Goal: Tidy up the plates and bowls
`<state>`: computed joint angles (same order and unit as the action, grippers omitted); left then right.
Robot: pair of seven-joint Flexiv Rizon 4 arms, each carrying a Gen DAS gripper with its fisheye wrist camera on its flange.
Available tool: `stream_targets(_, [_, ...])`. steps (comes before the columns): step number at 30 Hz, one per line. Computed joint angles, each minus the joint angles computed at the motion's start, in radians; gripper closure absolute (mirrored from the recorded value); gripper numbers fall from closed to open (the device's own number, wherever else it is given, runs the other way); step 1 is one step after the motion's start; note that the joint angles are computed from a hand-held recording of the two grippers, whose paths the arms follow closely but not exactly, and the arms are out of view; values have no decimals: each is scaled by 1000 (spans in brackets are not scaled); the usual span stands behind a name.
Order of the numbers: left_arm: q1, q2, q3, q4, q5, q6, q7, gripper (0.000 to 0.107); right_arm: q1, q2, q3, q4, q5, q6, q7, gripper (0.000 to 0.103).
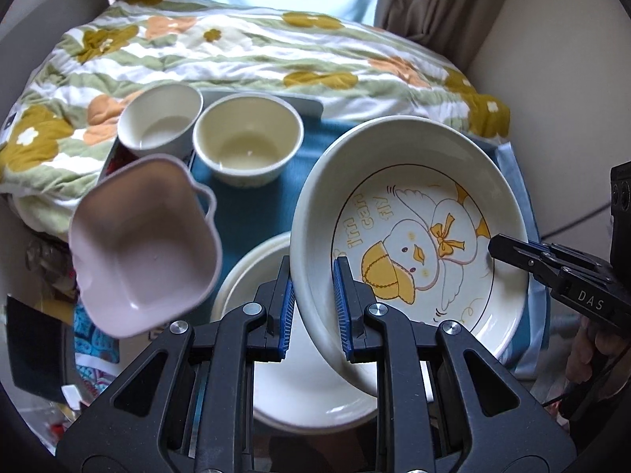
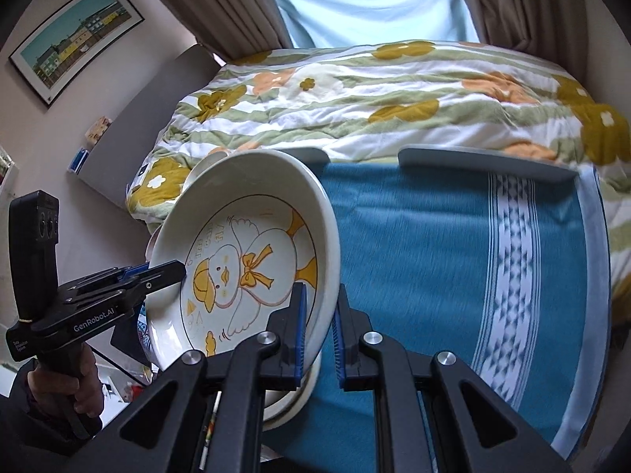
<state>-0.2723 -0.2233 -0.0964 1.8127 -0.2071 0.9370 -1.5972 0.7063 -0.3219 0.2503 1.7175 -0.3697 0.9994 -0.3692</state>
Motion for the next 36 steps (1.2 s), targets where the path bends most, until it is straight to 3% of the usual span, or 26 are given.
stream_targets(5, [19, 31, 1, 102, -45, 0, 84, 90, 56, -9, -7, 50, -36, 19, 170, 92])
stream_targets(14, [22, -24, 7, 125, -22, 24, 99, 89, 91, -57, -20, 65, -100, 10, 260, 92])
stream_targets(25, [-26, -59, 42, 64, 179, 6, -7, 89, 106, -75, -25, 39, -161, -54, 251, 91])
stream_targets(31, [-88, -52, 80, 17, 416, -17, -100, 89, 115, -82, -22, 17, -167, -98, 226, 92])
stream_targets(36, [-105, -40, 84, 8, 527, -25, -137, 89, 116, -91, -19, 2, -153, -115, 210, 92])
